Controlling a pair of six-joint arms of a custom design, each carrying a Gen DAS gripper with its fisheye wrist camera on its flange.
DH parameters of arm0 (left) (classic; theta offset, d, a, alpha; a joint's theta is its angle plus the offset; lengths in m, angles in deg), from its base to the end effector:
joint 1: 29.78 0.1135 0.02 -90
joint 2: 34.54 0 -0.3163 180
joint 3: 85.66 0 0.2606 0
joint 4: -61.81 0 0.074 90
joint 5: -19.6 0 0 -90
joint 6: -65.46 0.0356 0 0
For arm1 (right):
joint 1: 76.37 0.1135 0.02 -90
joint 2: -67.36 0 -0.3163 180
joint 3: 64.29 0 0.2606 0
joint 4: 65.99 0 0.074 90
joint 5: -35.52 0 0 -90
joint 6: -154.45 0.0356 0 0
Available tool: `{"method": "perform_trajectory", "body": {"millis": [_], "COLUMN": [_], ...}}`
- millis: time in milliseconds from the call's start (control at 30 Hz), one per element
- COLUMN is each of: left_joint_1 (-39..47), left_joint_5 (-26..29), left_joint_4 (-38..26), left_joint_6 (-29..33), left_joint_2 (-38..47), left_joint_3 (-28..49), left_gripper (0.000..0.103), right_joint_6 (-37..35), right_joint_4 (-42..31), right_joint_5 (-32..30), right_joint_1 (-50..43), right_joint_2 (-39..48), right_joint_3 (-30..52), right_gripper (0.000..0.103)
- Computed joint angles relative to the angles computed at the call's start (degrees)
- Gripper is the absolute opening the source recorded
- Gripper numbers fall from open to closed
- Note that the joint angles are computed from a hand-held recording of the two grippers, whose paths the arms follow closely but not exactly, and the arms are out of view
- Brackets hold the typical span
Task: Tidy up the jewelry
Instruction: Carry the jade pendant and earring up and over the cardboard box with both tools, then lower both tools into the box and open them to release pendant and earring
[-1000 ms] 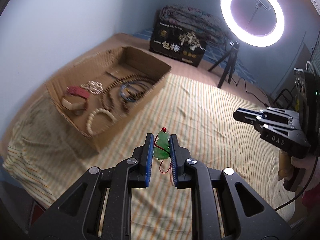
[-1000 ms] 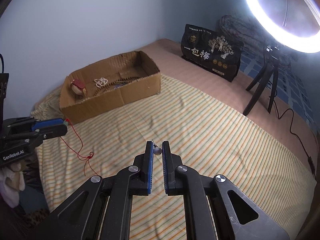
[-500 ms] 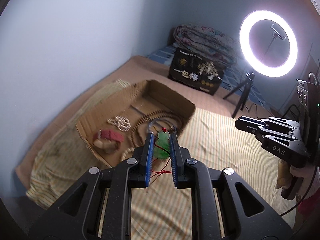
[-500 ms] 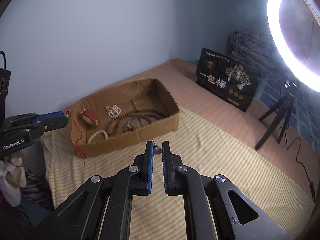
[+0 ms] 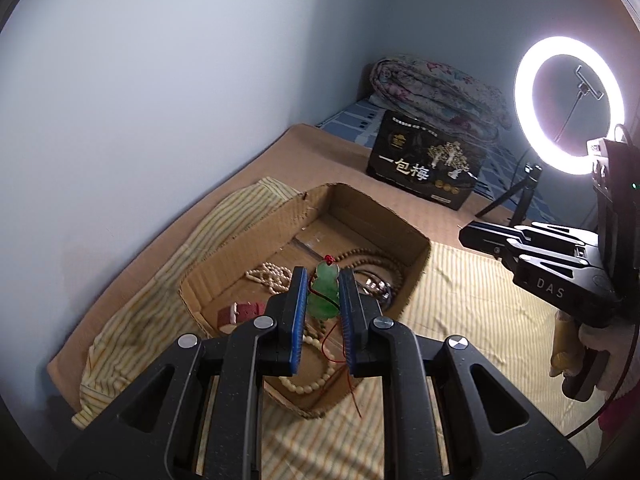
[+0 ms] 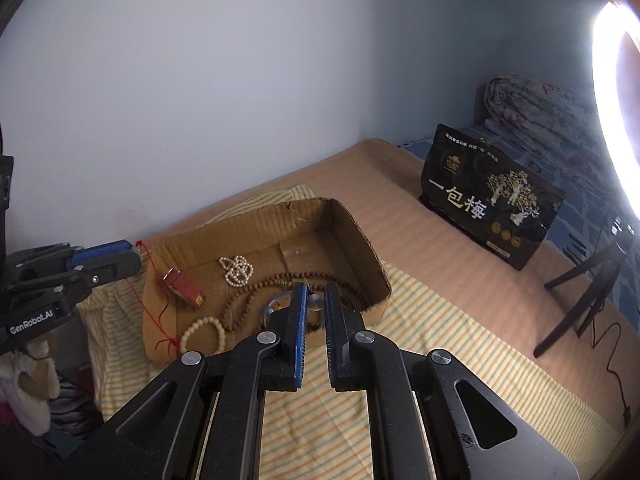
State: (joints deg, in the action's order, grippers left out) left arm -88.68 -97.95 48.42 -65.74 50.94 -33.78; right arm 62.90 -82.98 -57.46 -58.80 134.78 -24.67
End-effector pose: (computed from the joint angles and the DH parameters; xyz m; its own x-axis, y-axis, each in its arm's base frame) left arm 0.1609 -0.2348 0.2074 -0.6769 -0.0085 -0.7360 0.1998 0.9603 -0.1948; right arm 0.1966 0.0642 0.2068 -0.6623 -0.2380 -0.7104 -0.3547 0.9348 0.0174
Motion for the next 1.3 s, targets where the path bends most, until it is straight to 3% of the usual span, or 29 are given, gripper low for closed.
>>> {"method": "perform_trajectory", "body": {"millis": [633, 967, 1267, 1300], "left_joint_1": [6.2, 9.4, 9.0, 8.9], "left_joint_5": [3.1, 6.4, 6.3, 6.2], "left_joint_4": [4.0, 5.7, 4.6, 4.5], "left_joint_6": [2.7, 2.9, 2.5, 2.4], "left_joint_2": [6.7, 8.6, 9.6, 9.8], "left_joint_3": [1.6, 1.0, 1.9, 2.0], "left_gripper": [0.015, 0.015, 0.015, 0.015], "right_joint_6": [-0.1, 0.2, 0.7, 0.8], "right_joint_4": [13.9, 16.9, 17.7, 17.5], "right_joint_5": [-1.1, -0.2, 1.0, 1.5], "right_joint_1": [-0.3, 1.0, 1.6, 1.8], "right_joint_2": [22.1, 28.4, 30.8, 30.9], "right_joint_3": [5.2, 6.9, 7.6, 7.8], "right_gripper": [0.007, 0.007, 0.007, 0.013]}}
